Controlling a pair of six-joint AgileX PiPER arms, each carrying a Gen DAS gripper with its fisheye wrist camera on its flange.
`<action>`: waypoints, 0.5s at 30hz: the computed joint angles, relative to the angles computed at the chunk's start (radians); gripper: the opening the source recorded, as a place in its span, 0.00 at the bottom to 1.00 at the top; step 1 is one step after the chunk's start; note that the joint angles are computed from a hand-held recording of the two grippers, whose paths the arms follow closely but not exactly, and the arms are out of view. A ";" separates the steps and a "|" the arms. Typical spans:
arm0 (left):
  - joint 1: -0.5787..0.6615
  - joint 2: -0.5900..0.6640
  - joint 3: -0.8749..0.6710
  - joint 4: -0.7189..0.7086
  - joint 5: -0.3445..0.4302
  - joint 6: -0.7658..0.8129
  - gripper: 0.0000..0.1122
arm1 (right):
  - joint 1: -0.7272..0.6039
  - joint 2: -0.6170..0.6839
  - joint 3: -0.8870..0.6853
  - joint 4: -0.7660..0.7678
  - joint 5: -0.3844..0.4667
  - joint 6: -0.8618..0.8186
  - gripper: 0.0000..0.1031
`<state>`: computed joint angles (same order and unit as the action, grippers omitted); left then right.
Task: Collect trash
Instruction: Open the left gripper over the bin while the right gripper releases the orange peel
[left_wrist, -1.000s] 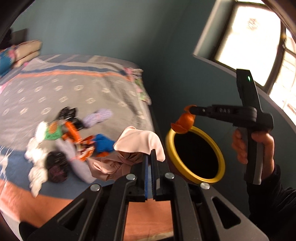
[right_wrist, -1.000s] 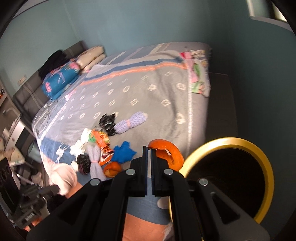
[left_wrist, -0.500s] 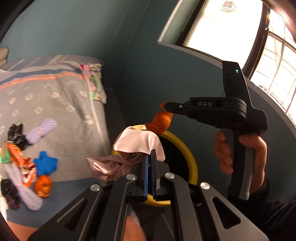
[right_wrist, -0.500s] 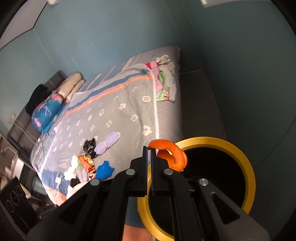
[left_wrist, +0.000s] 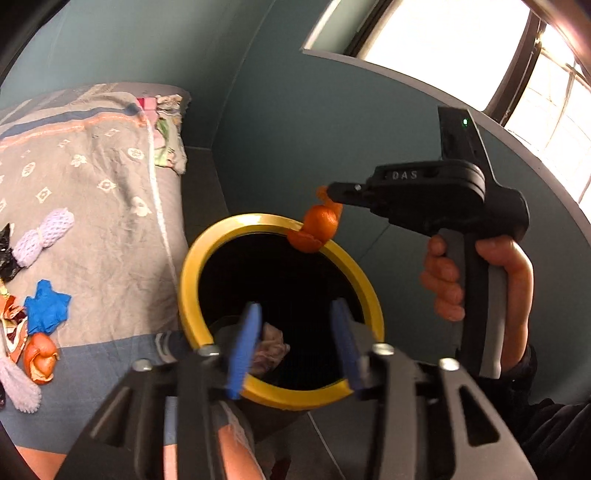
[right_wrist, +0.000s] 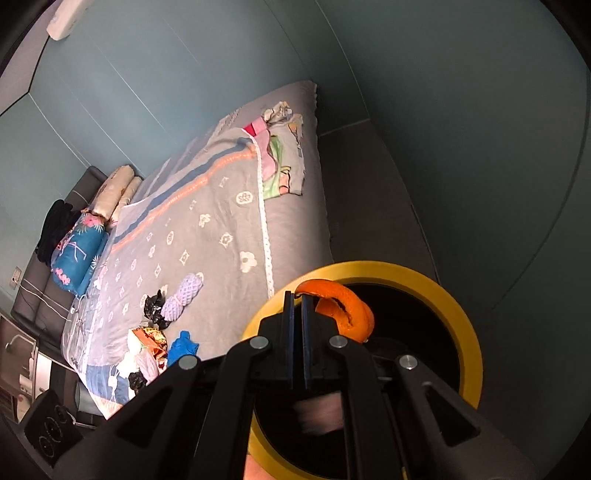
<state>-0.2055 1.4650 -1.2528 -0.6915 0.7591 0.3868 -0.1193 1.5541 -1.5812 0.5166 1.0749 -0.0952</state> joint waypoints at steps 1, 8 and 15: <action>0.009 -0.008 0.005 -0.004 0.007 0.001 0.38 | 0.001 0.001 0.002 -0.004 0.000 0.003 0.05; 0.131 -0.083 0.062 -0.003 0.010 0.026 0.51 | 0.021 -0.022 0.007 -0.025 -0.017 0.043 0.44; 0.338 -0.142 0.105 -0.050 0.053 0.101 0.55 | 0.038 -0.020 -0.034 -0.012 0.033 0.072 0.47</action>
